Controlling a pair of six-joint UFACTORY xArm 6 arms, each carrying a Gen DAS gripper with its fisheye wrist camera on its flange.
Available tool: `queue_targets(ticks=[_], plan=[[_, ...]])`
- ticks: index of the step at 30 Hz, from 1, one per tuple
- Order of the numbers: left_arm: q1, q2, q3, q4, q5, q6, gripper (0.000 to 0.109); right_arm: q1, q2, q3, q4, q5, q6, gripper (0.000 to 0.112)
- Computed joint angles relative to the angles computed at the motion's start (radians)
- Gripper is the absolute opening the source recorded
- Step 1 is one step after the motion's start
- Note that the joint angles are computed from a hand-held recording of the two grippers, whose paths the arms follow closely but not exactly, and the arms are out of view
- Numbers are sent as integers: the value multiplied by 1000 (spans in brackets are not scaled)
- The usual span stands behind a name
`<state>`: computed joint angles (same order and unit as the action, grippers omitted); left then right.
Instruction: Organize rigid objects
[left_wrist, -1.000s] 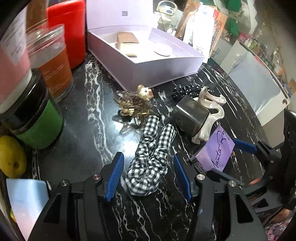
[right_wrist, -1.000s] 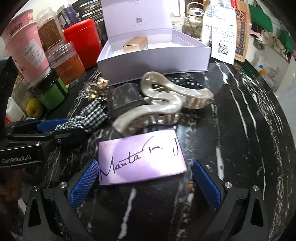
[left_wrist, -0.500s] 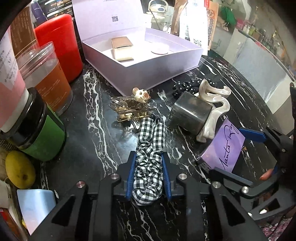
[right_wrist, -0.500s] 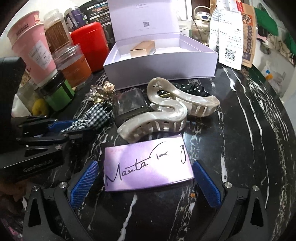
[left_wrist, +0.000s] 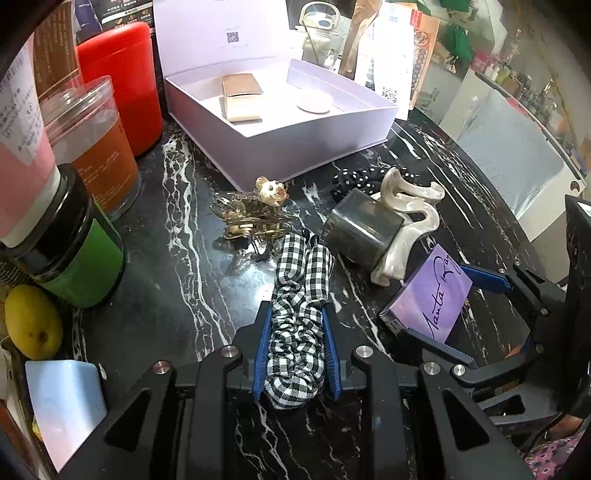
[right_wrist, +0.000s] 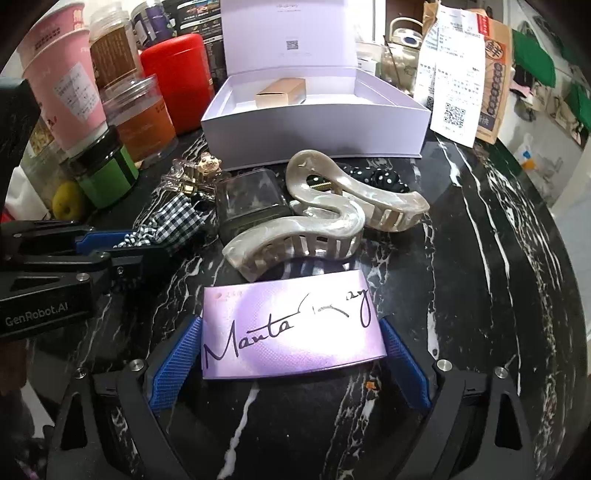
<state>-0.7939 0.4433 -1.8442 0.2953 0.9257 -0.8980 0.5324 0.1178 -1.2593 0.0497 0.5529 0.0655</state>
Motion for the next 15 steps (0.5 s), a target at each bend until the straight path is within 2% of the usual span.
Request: queue_targets(ticks=[6,15], plan=[[-8,-1,-8,-9,-13,4,26,-10,-29,21,33,4,-3,95],[-41,1,-29,23,-23,10,26,-13,-114,98,-9,-43,47,95]])
